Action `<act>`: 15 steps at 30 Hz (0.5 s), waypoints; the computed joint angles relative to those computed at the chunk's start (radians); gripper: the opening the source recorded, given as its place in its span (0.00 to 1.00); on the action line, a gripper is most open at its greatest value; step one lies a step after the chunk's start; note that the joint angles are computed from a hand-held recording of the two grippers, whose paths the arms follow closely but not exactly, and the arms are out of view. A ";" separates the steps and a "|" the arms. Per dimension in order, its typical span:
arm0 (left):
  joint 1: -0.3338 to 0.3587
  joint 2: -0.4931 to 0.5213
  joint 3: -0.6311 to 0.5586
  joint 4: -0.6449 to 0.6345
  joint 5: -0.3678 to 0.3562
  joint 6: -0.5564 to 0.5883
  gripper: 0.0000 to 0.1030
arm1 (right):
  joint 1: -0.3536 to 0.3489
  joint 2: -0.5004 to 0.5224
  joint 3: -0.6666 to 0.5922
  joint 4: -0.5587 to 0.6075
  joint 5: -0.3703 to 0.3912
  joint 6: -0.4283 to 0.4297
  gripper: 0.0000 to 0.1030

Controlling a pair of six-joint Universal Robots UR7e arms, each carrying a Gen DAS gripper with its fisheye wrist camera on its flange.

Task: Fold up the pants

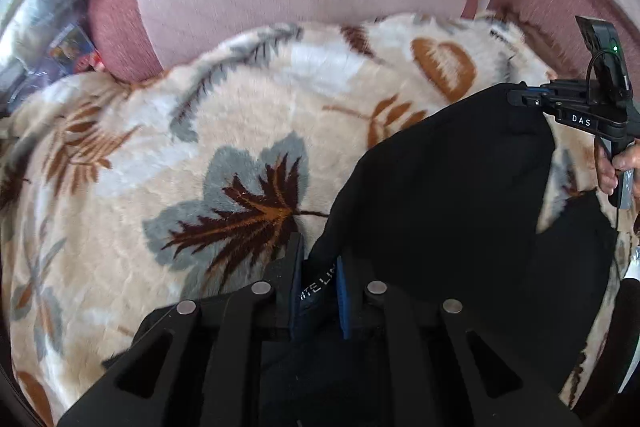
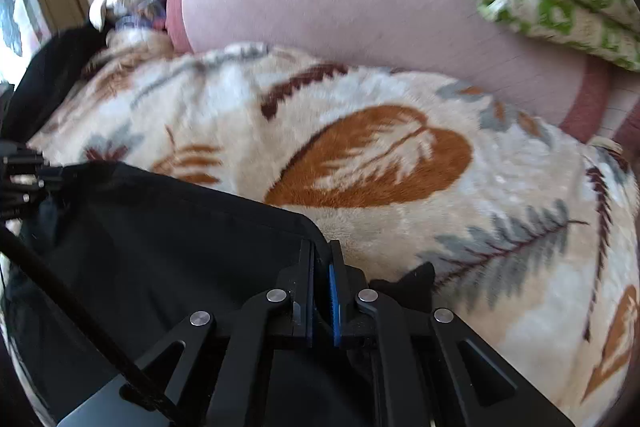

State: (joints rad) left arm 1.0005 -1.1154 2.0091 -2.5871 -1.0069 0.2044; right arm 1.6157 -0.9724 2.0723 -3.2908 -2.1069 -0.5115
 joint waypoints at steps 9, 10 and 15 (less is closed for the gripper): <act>-0.178 -0.296 0.272 -0.072 0.005 -0.138 0.14 | 0.106 -0.200 0.216 -0.059 -0.007 0.089 0.07; -0.207 -0.331 0.309 -0.074 0.016 -0.156 0.14 | 0.114 -0.215 0.246 -0.071 -0.006 0.103 0.07; -0.392 -0.523 0.527 -0.005 0.098 -0.312 0.17 | 0.122 -0.313 0.452 -0.169 0.038 0.190 0.07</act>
